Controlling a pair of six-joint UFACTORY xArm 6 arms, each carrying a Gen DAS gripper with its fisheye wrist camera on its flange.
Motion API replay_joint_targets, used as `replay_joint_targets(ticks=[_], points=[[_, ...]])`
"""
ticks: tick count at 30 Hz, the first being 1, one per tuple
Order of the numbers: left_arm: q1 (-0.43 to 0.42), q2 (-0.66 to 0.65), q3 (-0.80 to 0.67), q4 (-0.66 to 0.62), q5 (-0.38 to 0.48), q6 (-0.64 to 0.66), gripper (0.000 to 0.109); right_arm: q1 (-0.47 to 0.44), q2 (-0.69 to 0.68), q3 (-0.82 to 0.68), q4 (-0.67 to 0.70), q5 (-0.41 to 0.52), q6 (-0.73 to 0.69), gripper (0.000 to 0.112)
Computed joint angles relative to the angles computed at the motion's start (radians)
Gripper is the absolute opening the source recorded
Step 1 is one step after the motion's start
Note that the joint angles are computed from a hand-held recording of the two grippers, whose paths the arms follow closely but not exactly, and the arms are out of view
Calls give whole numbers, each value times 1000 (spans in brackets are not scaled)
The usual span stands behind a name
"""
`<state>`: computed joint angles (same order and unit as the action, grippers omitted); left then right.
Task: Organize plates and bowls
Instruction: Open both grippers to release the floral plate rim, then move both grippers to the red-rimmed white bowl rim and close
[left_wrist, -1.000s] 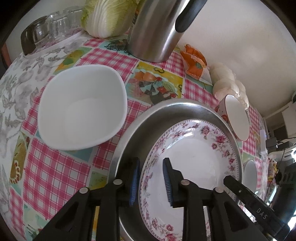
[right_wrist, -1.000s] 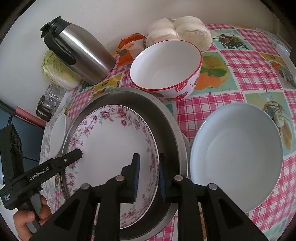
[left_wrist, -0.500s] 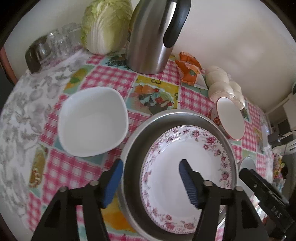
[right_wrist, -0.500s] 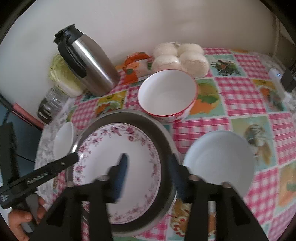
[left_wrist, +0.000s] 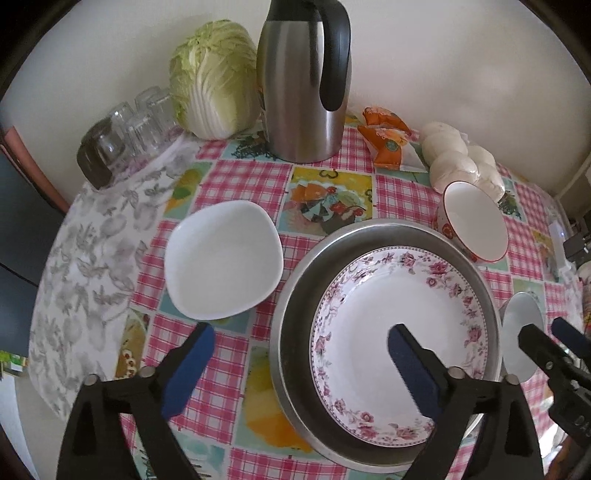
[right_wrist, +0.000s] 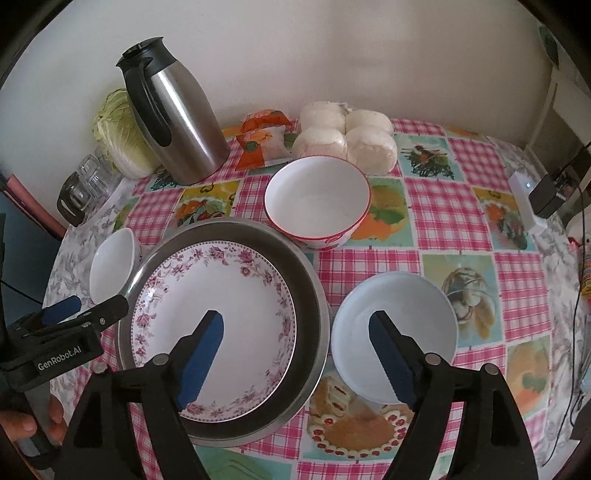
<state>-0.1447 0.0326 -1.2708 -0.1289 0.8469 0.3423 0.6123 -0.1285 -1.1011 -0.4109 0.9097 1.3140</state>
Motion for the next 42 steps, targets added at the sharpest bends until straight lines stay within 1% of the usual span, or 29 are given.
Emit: replay_joint_targets(ticks=[6, 10, 17, 20, 24, 28, 31, 35, 38, 40, 42], points=[[-8, -27, 26, 5, -26, -18, 102, 10, -14, -8, -23, 9, 16, 82], [-15, -46, 51, 36, -61, -47, 103, 20, -16, -20, -37, 41, 26, 86], [-8, -64, 73, 56, -109, -88, 103, 32, -27, -28, -58, 77, 30, 87], [-7, -68, 79, 58, -128, -94, 103, 31, -35, -24, -58, 76, 30, 87], [-18, -80, 94, 70, -188, -106, 103, 27, -44, -15, -60, 73, 35, 87], [-29, -86, 94, -3, -236, -62, 103, 21, -52, -3, -65, 63, 44, 87], [-43, -82, 96, 14, -280, -78, 103, 11, -68, 24, -80, 33, 66, 87], [-52, -58, 79, -12, -293, -78, 103, -3, -90, 56, -122, -5, 119, 87], [-58, -34, 68, -4, -306, -86, 103, -16, -99, 76, -156, -32, 146, 88], [-65, -26, 73, 1, -329, -83, 103, -23, -96, 79, -176, -35, 145, 89], [-69, -12, 66, 12, -335, -85, 103, -30, -97, 91, -192, -56, 146, 89]])
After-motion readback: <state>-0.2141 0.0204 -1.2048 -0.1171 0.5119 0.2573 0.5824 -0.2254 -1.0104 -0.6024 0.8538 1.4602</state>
